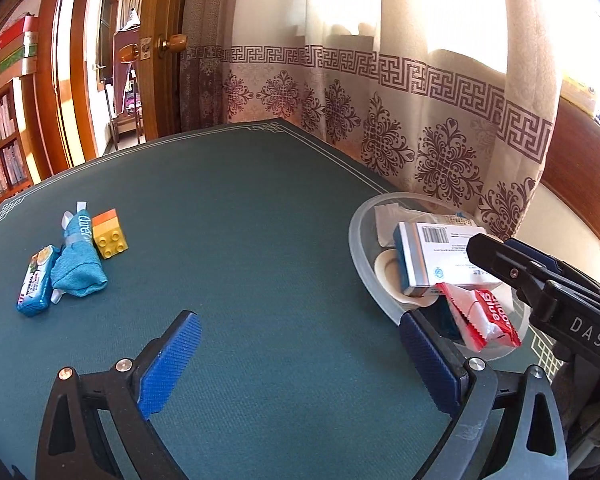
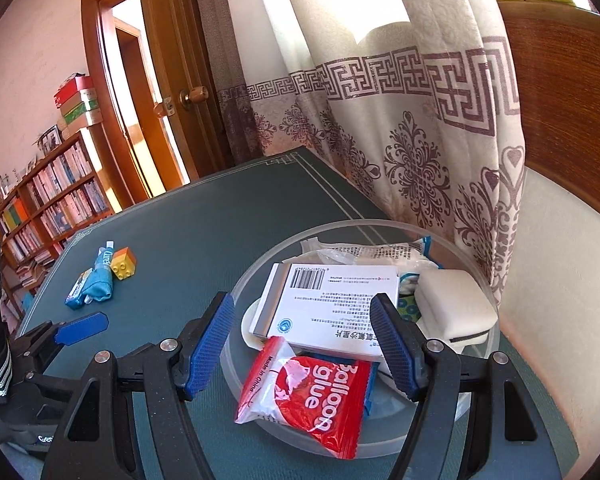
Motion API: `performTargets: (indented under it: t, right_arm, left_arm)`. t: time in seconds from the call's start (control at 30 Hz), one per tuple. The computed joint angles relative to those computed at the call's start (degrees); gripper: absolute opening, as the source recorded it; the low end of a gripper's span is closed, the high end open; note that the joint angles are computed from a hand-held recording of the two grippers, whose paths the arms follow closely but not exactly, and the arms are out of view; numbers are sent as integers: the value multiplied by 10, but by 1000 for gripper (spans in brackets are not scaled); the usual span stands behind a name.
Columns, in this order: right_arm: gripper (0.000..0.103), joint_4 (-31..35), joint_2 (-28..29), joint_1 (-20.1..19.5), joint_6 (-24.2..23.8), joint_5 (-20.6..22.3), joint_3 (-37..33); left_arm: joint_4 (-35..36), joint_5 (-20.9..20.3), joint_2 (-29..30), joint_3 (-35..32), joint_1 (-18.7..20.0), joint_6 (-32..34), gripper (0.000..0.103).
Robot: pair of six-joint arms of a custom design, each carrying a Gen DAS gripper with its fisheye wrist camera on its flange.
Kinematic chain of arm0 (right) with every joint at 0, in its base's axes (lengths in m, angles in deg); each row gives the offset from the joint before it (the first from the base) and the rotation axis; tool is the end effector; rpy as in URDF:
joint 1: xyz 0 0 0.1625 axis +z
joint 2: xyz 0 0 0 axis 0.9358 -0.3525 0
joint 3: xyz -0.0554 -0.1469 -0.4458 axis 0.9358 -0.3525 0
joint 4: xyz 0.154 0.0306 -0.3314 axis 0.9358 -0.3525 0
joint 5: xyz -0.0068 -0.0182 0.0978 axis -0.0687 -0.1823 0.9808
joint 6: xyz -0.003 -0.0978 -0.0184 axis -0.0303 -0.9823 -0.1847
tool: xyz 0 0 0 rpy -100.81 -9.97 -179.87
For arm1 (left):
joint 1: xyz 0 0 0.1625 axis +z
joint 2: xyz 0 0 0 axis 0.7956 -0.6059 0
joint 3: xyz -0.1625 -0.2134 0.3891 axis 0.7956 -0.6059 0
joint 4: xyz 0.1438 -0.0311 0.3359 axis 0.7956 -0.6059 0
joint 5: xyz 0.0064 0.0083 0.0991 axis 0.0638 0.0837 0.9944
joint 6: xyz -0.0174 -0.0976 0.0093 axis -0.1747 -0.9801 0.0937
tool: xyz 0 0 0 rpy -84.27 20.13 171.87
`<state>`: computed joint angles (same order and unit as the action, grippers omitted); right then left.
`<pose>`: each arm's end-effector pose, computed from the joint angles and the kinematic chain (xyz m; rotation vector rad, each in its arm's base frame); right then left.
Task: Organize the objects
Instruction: 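Move the left gripper to the cracker packet while the right approaches the towel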
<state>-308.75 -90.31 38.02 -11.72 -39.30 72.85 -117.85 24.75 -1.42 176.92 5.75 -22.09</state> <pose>0.2733 -0.5449 -0.0145 0.7519 -2.4450 1.0202 -0.0621 -0.5056 0.2418 0.2611 2.2498 -1.0365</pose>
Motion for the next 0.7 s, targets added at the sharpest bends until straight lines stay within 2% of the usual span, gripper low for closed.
performTargets:
  t: [0.4,0.7]
  right_arm:
    - [72,56,22,25,-6,18,-36]
    - [72,130,37,34,8,40,-70]
  left_arm:
    - [-15,55,-55,0,38,-12,102]
    - [-9,95,-87,-17,72,-15,102]
